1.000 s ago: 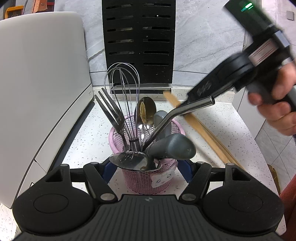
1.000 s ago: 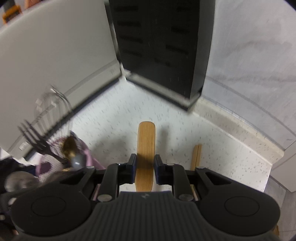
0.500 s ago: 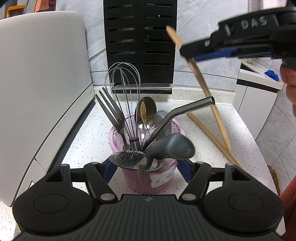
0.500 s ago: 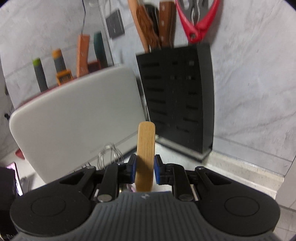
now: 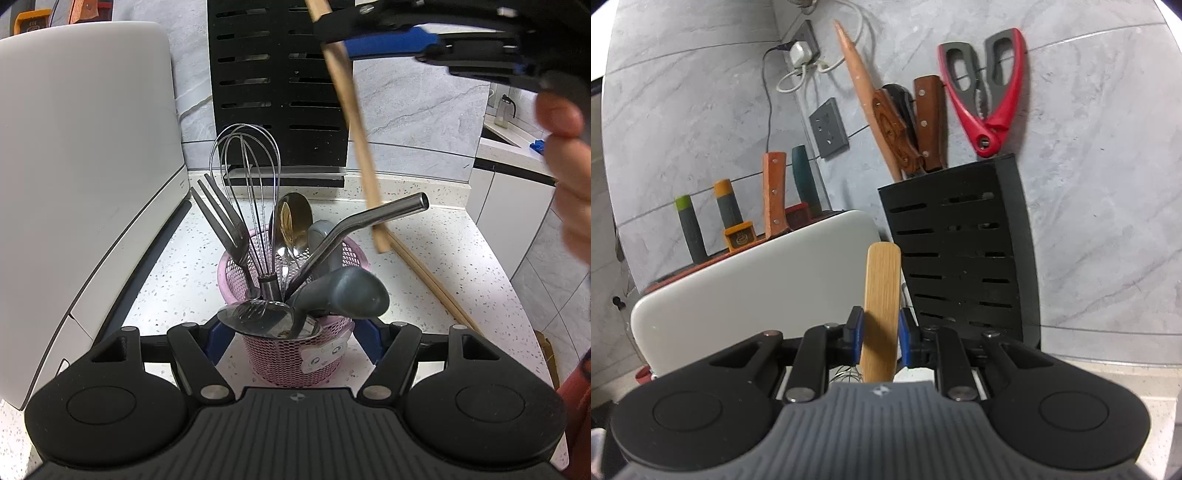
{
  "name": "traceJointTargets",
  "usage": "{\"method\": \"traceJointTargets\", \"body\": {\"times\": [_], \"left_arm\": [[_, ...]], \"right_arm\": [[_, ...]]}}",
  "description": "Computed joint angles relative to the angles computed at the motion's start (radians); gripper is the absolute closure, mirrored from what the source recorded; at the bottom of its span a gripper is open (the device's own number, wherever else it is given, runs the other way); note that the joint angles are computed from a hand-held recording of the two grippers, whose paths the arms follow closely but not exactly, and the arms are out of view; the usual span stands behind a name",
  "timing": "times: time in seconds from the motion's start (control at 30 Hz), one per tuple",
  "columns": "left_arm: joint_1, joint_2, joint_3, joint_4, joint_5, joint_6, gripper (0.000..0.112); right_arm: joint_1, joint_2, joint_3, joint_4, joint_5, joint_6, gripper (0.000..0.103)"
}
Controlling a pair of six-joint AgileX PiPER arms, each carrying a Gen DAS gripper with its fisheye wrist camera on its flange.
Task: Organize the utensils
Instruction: 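Carry the wooden spatula over the pink cup, lower it in, open right tool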
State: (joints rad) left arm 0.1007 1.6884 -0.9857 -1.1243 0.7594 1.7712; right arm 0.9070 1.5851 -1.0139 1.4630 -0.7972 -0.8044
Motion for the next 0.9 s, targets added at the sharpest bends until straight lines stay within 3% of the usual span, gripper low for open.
{"method": "traceJointTargets", "body": {"times": [0.3,0.43,0.77,0.9], "left_arm": [[0.001,0.002,-0.005,0.003,0.003,-0.005,0.032],[0.001,0.002,-0.003,0.002,0.003,-0.005,0.032],[0.001,0.003,-0.001,0.000,0.000,-0.003,0.033],[-0.004,0.003,0.000,0.001,-0.008,-0.008,0.033]], "right_arm": [[0.014,0.102,-0.028,-0.076,-0.058,0.041,0.086],[0.018,0.105,-0.011,-0.078,-0.043,0.040,0.086],[0.073,-0.045,0.132,-0.074,-0.027,0.053,0.086],[0.086,-0.092,0.179,-0.067,0.025,0.024,0.086]]}}
